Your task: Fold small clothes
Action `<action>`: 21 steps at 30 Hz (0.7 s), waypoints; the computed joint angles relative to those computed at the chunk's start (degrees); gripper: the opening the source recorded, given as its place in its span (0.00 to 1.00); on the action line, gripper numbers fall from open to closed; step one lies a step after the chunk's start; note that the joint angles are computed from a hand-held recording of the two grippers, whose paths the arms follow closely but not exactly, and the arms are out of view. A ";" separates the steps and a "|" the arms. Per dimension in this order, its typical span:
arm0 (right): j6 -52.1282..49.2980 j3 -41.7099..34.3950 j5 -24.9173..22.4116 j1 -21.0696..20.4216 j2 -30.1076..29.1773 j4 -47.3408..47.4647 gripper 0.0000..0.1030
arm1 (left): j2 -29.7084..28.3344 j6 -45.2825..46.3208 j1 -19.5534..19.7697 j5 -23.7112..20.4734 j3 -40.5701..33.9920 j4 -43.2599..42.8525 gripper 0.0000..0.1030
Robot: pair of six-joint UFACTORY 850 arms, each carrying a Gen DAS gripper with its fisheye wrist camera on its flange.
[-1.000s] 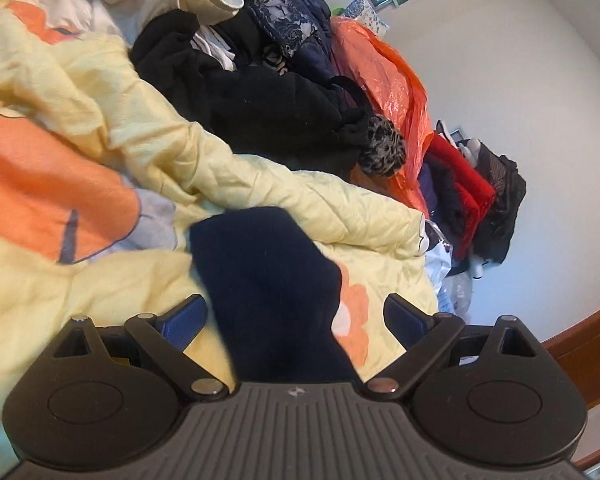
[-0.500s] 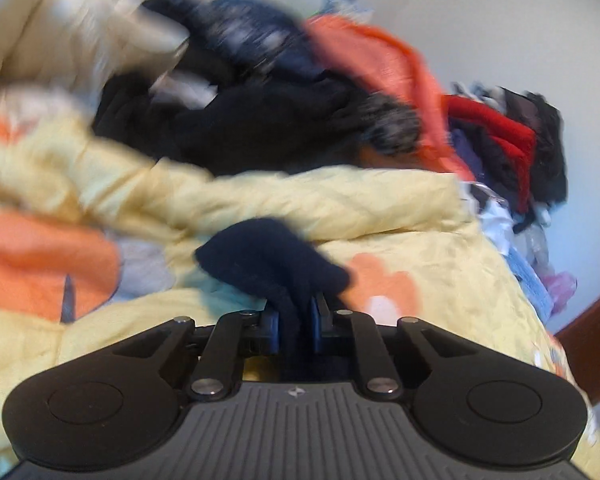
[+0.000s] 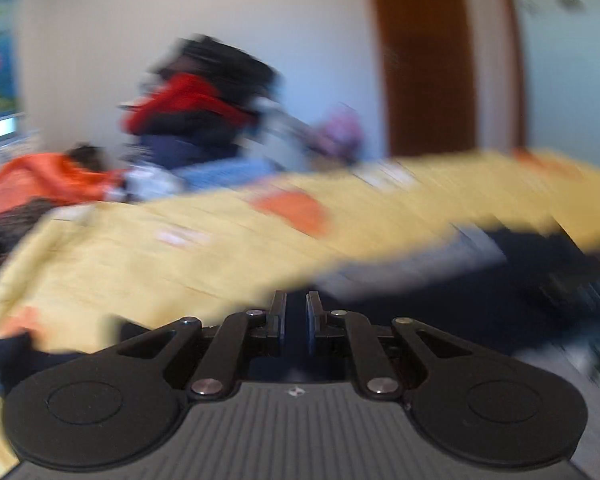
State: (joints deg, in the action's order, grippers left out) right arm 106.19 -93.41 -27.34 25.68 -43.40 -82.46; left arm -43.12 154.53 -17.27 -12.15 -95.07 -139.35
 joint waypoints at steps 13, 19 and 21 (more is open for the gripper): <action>-0.22 0.07 -0.22 0.04 0.05 0.03 1.00 | 2.74 -17.19 6.10 0.05 2.80 5.90 0.49; -0.86 -0.17 -0.46 0.13 -0.11 0.51 1.00 | -1.85 -53.16 17.77 -5.36 -4.00 4.64 0.89; -0.86 -0.20 -0.43 0.11 -0.13 0.48 1.00 | -4.45 -65.16 20.48 -6.20 -7.10 7.51 0.89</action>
State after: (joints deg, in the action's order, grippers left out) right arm 105.33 -93.60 -27.78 25.80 -43.53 -81.98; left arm -47.58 89.37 3.22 -18.35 -102.18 -131.84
